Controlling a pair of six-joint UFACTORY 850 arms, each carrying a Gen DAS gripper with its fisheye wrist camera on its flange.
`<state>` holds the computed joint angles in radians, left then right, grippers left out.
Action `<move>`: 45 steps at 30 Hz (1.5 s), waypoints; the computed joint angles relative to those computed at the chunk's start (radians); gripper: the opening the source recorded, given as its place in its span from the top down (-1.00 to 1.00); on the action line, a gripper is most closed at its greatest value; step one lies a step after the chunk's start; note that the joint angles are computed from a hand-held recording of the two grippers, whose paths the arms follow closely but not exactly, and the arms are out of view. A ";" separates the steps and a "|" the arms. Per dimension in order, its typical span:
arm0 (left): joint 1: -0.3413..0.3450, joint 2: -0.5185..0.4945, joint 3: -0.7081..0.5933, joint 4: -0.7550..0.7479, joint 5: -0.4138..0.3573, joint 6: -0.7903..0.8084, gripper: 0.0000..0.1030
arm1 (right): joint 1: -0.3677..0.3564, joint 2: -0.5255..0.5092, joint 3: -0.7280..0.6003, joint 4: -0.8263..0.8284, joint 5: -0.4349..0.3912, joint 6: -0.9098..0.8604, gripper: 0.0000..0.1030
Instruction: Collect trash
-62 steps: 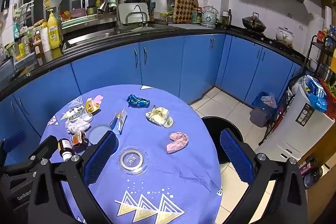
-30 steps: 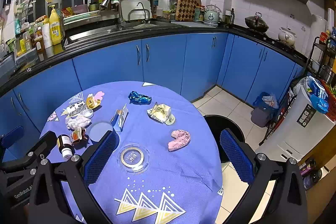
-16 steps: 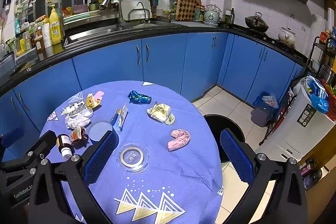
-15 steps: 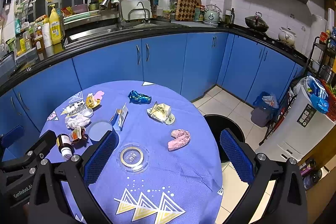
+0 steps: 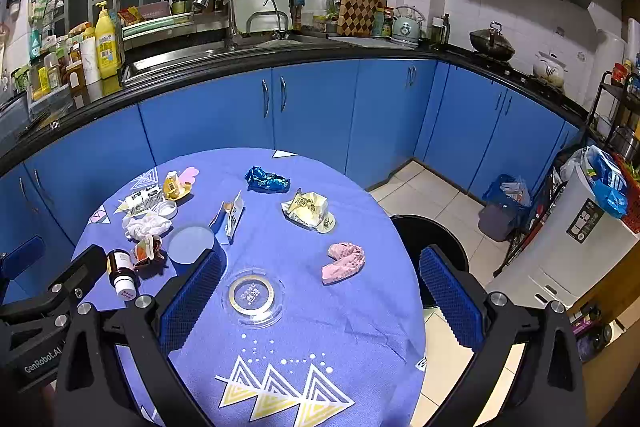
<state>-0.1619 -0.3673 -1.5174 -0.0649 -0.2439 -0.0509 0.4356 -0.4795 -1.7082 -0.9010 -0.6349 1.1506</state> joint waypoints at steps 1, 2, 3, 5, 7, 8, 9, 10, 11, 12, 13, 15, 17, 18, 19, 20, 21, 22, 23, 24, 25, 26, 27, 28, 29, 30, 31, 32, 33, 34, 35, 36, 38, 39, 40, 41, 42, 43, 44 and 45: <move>0.000 0.000 -0.001 0.003 0.000 -0.003 -0.94 | -0.001 -0.001 -0.001 0.004 0.001 -0.004 -0.89; 0.001 -0.001 0.001 0.003 0.001 -0.002 -0.94 | -0.001 -0.003 -0.003 0.009 0.000 -0.009 -0.89; 0.000 -0.002 -0.001 0.004 -0.001 -0.004 -0.94 | -0.001 -0.002 0.000 0.008 0.001 -0.007 -0.89; 0.000 -0.004 -0.001 0.006 -0.001 -0.006 -0.94 | -0.001 -0.004 -0.001 0.012 0.001 -0.011 -0.89; -0.002 -0.006 -0.002 0.015 -0.002 -0.015 -0.94 | -0.002 -0.005 -0.002 0.019 0.001 -0.017 -0.89; -0.002 -0.008 -0.002 0.020 -0.003 -0.020 -0.94 | -0.002 -0.005 -0.001 0.021 0.002 -0.019 -0.89; -0.002 -0.009 -0.003 0.022 -0.004 -0.022 -0.94 | -0.003 -0.009 -0.006 0.027 0.000 -0.025 -0.89; -0.002 -0.010 -0.004 0.020 -0.006 -0.020 -0.94 | -0.003 -0.011 -0.007 0.031 0.000 -0.029 -0.89; -0.001 -0.012 -0.004 0.020 -0.007 -0.021 -0.94 | -0.003 -0.013 -0.008 0.035 0.000 -0.033 -0.89; 0.000 -0.015 -0.005 0.025 -0.010 -0.027 -0.94 | -0.004 -0.015 -0.010 0.039 0.000 -0.037 -0.89; 0.000 -0.017 -0.008 0.026 -0.012 -0.029 -0.94 | -0.006 -0.017 -0.012 0.046 0.002 -0.043 -0.89; 0.002 -0.024 -0.012 0.018 -0.019 -0.024 -0.94 | -0.008 -0.022 -0.015 0.058 0.003 -0.053 -0.89; 0.003 -0.031 -0.017 0.023 -0.025 -0.030 -0.94 | -0.010 -0.030 -0.020 0.071 0.003 -0.066 -0.89; 0.003 -0.034 -0.018 0.035 -0.025 -0.040 -0.94 | -0.012 -0.032 -0.020 0.081 0.005 -0.074 -0.89; 0.003 -0.039 -0.020 0.054 -0.027 -0.057 -0.94 | -0.016 -0.039 -0.025 0.100 0.008 -0.090 -0.89; 0.003 -0.042 -0.023 0.062 -0.030 -0.065 -0.94 | -0.020 -0.043 -0.025 0.112 0.020 -0.099 -0.89; 0.005 -0.047 -0.023 0.065 -0.028 -0.068 -0.94 | -0.024 -0.044 -0.018 0.112 0.043 -0.097 -0.89; 0.008 -0.049 -0.019 0.064 -0.022 -0.069 -0.94 | -0.029 -0.045 -0.006 0.102 0.077 -0.090 -0.89; 0.012 -0.054 -0.010 0.086 -0.008 -0.094 -0.94 | -0.034 -0.048 0.006 0.078 0.107 -0.073 -0.89; 0.017 -0.063 -0.004 0.143 0.000 -0.155 -0.94 | -0.035 -0.052 0.012 0.062 0.120 -0.063 -0.89; 0.021 -0.070 -0.002 0.178 0.000 -0.193 -0.94 | -0.037 -0.064 0.012 0.058 0.126 -0.068 -0.89; 0.031 -0.084 -0.001 0.178 -0.003 -0.200 -0.94 | -0.041 -0.081 0.003 0.084 0.128 -0.103 -0.89; 0.038 -0.095 -0.001 0.167 -0.007 -0.194 -0.94 | -0.043 -0.098 -0.009 0.115 0.125 -0.140 -0.89; 0.044 -0.105 -0.007 0.168 -0.018 -0.199 -0.94 | -0.047 -0.115 -0.024 0.156 0.118 -0.184 -0.89; 0.052 -0.121 -0.014 0.159 -0.034 -0.191 -0.94 | -0.052 -0.140 -0.046 0.223 0.109 -0.253 -0.89; 0.057 -0.130 -0.020 0.139 -0.044 -0.172 -0.94 | -0.055 -0.156 -0.059 0.268 0.105 -0.297 -0.89; 0.063 -0.139 -0.027 0.113 -0.056 -0.147 -0.94 | -0.058 -0.176 -0.077 0.330 0.099 -0.355 -0.89; 0.071 -0.150 -0.033 0.091 -0.069 -0.130 -0.94 | -0.059 -0.194 -0.092 0.382 0.095 -0.406 -0.89; 0.073 -0.158 -0.038 0.089 -0.077 -0.131 -0.94 | -0.060 -0.210 -0.104 0.420 0.090 -0.448 -0.89; 0.076 -0.166 -0.045 0.094 -0.087 -0.139 -0.94 | -0.058 -0.222 -0.112 0.443 0.088 -0.477 -0.89; 0.080 -0.179 -0.057 0.110 -0.104 -0.159 -0.94 | -0.057 -0.231 -0.118 0.464 0.088 -0.506 -0.89; 0.082 -0.193 -0.072 0.126 -0.123 -0.177 -0.94 | -0.056 -0.251 -0.135 0.513 0.080 -0.566 -0.89; 0.083 -0.211 -0.088 0.141 -0.143 -0.195 -0.94 | -0.055 -0.273 -0.154 0.568 0.072 -0.635 -0.89; 0.084 -0.224 -0.101 0.136 -0.157 -0.188 -0.94 | -0.053 -0.290 -0.170 0.593 0.059 -0.671 -0.89; 0.082 -0.231 -0.110 0.136 -0.167 -0.190 -0.94 | -0.052 -0.304 -0.188 0.605 0.045 -0.692 -0.89; 0.080 -0.245 -0.125 0.150 -0.179 -0.203 -0.94 | -0.051 -0.322 -0.208 0.617 0.030 -0.713 -0.89; 0.077 -0.255 -0.136 0.176 -0.184 -0.227 -0.94 | -0.051 -0.335 -0.224 0.626 0.021 -0.726 -0.89; 0.076 -0.262 -0.143 0.196 -0.187 -0.244 -0.94 | -0.052 -0.348 -0.239 0.635 0.014 -0.740 -0.89; 0.074 -0.278 -0.161 0.235 -0.192 -0.278 -0.94 | -0.052 -0.361 -0.254 0.643 0.006 -0.751 -0.89; 0.073 -0.290 -0.178 0.259 -0.196 -0.299 -0.94 | -0.052 -0.372 -0.267 0.649 0.000 -0.759 -0.89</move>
<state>-0.0885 -0.6577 -1.6955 0.1941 -0.4401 -0.3504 0.3832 -0.8511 -1.9751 -0.2524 -0.6348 0.3920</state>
